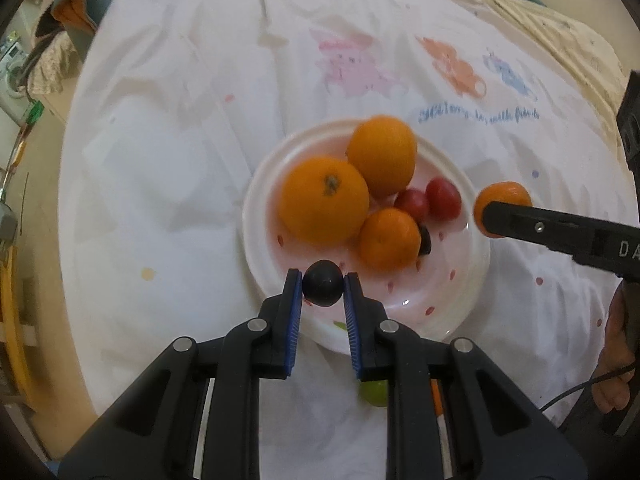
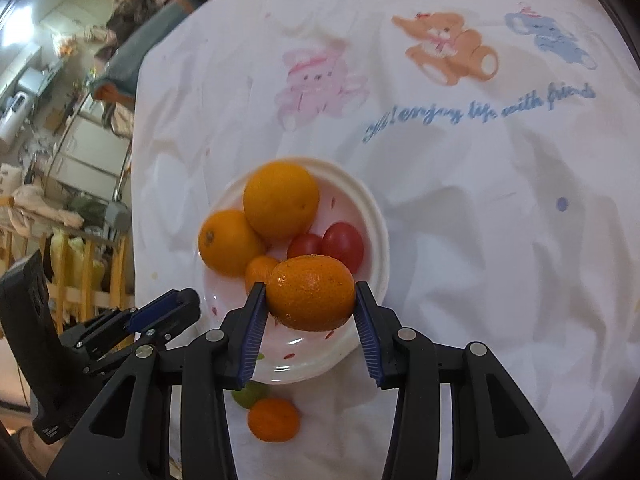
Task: Organize fruits
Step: 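Carry the orange and dark plum over the pink plate with both grippers, then open both grippers to drop the orange and plum onto the plate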
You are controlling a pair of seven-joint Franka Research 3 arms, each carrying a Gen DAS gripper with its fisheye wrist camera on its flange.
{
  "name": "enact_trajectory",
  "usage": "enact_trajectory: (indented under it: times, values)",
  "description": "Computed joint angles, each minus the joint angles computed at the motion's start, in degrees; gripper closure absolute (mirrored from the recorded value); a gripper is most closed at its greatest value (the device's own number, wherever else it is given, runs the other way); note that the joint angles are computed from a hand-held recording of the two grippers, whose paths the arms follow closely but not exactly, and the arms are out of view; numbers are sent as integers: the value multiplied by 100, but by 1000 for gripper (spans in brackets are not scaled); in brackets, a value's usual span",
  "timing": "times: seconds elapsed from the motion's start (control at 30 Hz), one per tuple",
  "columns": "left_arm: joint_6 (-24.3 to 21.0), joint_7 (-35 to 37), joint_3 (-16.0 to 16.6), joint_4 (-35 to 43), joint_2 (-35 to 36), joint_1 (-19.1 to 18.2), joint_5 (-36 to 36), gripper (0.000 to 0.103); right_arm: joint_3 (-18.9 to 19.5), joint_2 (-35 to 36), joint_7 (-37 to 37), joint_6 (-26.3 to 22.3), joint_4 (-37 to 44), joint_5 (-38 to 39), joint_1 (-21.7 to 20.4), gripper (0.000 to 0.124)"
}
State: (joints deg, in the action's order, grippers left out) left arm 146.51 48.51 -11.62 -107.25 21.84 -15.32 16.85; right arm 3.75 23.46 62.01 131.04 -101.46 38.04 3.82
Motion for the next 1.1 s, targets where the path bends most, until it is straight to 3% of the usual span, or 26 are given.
enact_trajectory:
  times: [0.43, 1.0, 1.03, 1.07, 1.1]
  values:
    - [-244, 70, 10, 406, 376, -45, -69, 85, -21, 271, 249, -149, 183, -304, 69, 77]
    - [-184, 113, 29, 432, 406, -70, -8, 85, 5, 292, 338, -159, 198, -243, 17, 77]
    - [-189, 150, -2, 438, 415, -39, -68, 83, 8, 291, 341, -169, 200, -226, 9, 77]
    - [-189, 224, -51, 440, 423, 10, -163, 71, 9, 294, 353, -181, 208, -212, 3, 77]
    - [-163, 313, -108, 430, 427, 67, -282, 63, 12, 298, 364, -200, 223, -190, -7, 67]
